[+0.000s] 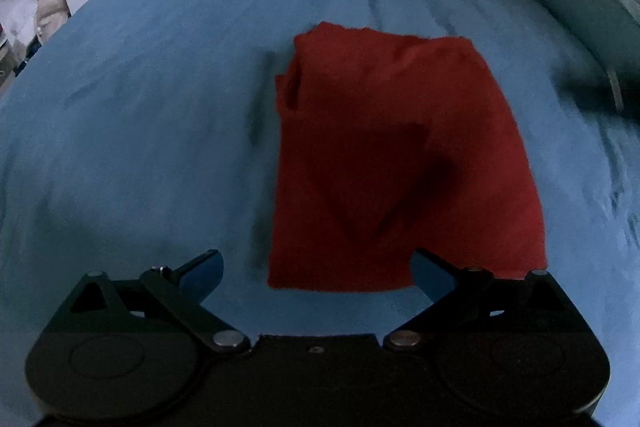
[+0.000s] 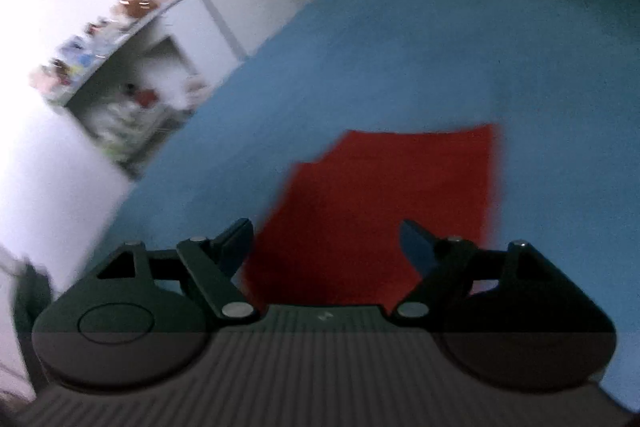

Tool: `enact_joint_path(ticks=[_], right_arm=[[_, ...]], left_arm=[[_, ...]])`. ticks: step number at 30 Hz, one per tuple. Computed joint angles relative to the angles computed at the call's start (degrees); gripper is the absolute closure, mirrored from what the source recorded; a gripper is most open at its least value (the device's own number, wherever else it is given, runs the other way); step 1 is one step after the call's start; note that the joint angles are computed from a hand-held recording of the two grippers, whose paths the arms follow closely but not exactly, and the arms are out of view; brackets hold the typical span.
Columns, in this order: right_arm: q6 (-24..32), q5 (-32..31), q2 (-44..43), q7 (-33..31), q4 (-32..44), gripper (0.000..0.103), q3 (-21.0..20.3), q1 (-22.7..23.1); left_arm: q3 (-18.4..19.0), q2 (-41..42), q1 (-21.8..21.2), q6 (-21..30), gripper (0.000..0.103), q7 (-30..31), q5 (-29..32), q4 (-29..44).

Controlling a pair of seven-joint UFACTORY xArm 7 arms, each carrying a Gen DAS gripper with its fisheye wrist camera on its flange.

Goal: Fold small clothes

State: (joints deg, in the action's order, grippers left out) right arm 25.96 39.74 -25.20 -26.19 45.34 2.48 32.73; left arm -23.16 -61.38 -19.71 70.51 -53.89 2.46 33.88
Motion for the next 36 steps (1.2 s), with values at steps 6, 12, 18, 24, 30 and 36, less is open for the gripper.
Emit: enact_joint_path(ticks=[6,12,18,24,30,36], right_arm=[[-4.66,-14.83,-15.95,13.59,-20.12,0.008,10.20,-8.06],[-11.99,-18.54,-15.67,24.79,-25.47,0.008,16.72,-8.41],[-16.04,-24.06,-11.53,29.72,-25.17,0.009,19.07,-9.47],[-18.33,-30.47,-10.85,34.23,-25.61,0.010,21.24,-12.26],[-18.48,-35.59,-17.33,45.45,-26.64,0.010,27.96,-22.25],[-14.78,-41.48,-19.41,45.46,-28.79,0.010,25.77,-19.70]], left_arm=[[-0.31,1.67,0.52,-2.86,0.002,0.43,1.33,-0.67],[-0.55,4.60,0.94,-4.10,0.002,-0.05,2.10,0.62],[0.01,5.58,0.97,-6.31,0.002,-0.81,2.76,0.08],[0.35,7.30,1.20,-8.38,0.002,-1.02,3.53,0.07],[-1.14,6.73,2.69,-3.58,0.002,-3.89,5.13,0.60],[-0.68,-2.50,-0.57,4.13,0.000,-10.64,0.10,-5.21]])
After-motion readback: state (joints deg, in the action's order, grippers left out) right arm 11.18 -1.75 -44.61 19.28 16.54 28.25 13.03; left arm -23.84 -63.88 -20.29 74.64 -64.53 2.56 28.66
